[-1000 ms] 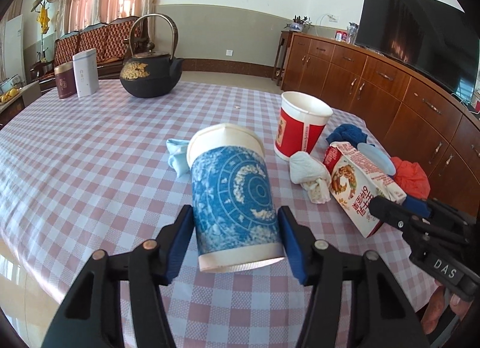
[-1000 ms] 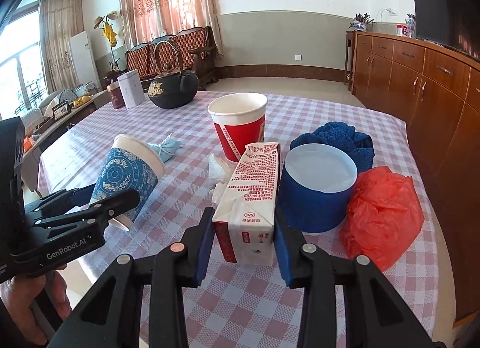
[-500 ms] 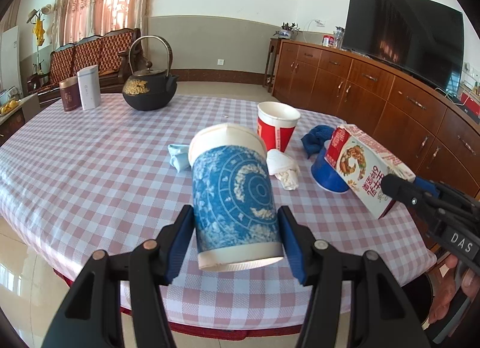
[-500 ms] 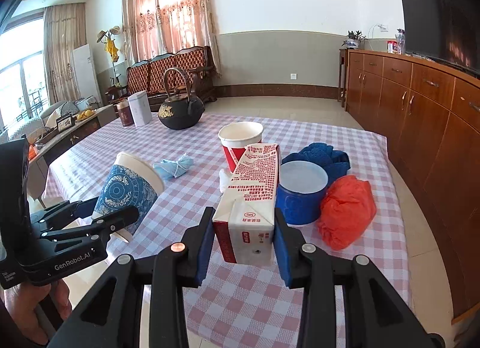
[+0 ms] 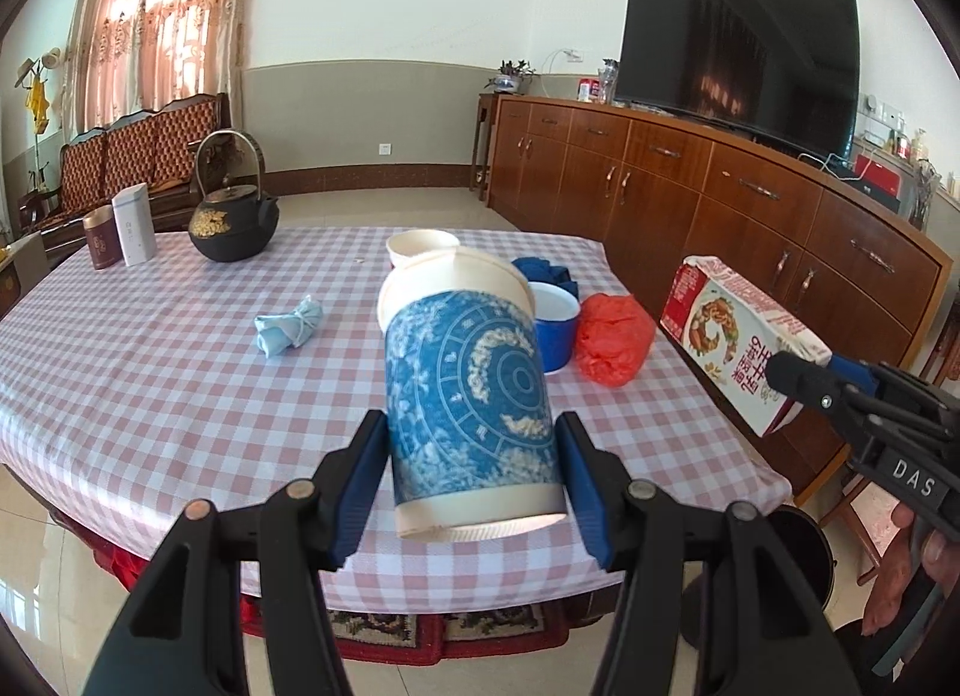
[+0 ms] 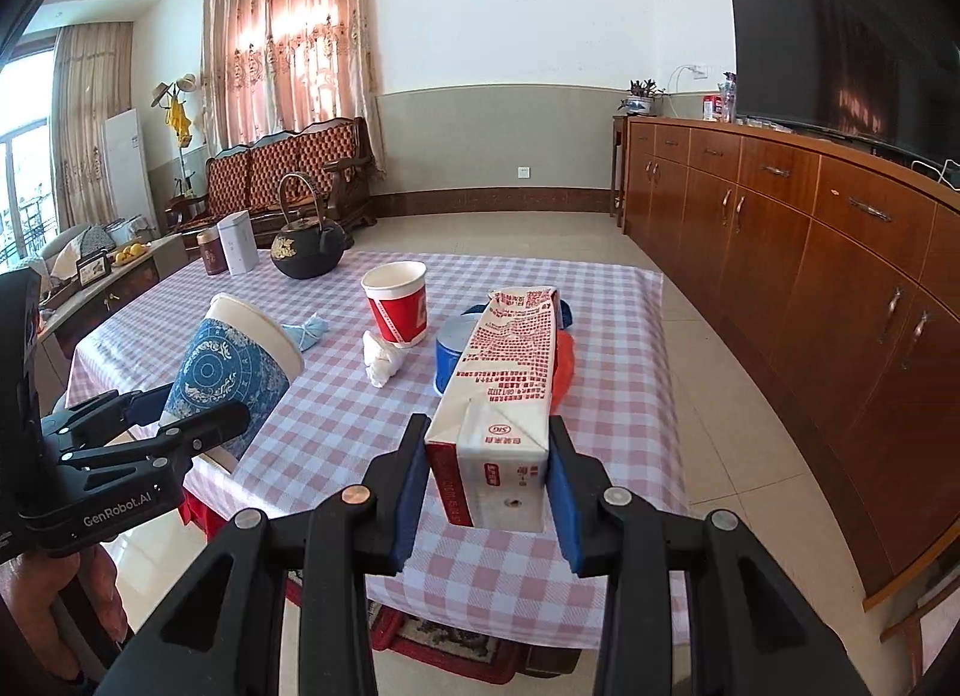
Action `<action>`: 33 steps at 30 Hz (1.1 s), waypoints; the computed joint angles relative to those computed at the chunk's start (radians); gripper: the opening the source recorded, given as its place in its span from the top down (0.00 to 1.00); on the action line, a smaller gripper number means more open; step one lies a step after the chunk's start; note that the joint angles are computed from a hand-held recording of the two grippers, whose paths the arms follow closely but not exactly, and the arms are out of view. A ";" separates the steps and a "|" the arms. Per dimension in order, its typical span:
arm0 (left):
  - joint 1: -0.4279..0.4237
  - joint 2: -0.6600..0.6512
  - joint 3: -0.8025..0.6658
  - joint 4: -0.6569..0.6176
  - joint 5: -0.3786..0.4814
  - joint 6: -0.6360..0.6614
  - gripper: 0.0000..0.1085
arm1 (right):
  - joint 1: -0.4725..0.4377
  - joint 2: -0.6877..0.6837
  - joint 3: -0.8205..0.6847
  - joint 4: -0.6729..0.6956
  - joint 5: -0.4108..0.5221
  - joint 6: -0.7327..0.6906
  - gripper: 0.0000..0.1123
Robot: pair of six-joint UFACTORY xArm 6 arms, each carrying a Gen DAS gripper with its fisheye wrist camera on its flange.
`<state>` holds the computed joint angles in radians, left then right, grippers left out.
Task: Collect trash
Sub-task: 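Carry the blue-patterned cup in the left tool and carton in the right tool over the bin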
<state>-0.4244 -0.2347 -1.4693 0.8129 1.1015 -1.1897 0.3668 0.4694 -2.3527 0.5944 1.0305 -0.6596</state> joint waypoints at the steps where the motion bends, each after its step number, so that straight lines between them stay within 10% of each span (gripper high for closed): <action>1: -0.007 0.009 -0.010 0.001 -0.003 0.001 0.47 | -0.009 -0.020 0.028 0.004 -0.010 -0.006 0.66; 33: -0.137 0.437 -0.511 -0.106 -0.098 0.227 0.47 | -0.304 -0.178 0.228 -0.022 -0.089 0.006 0.66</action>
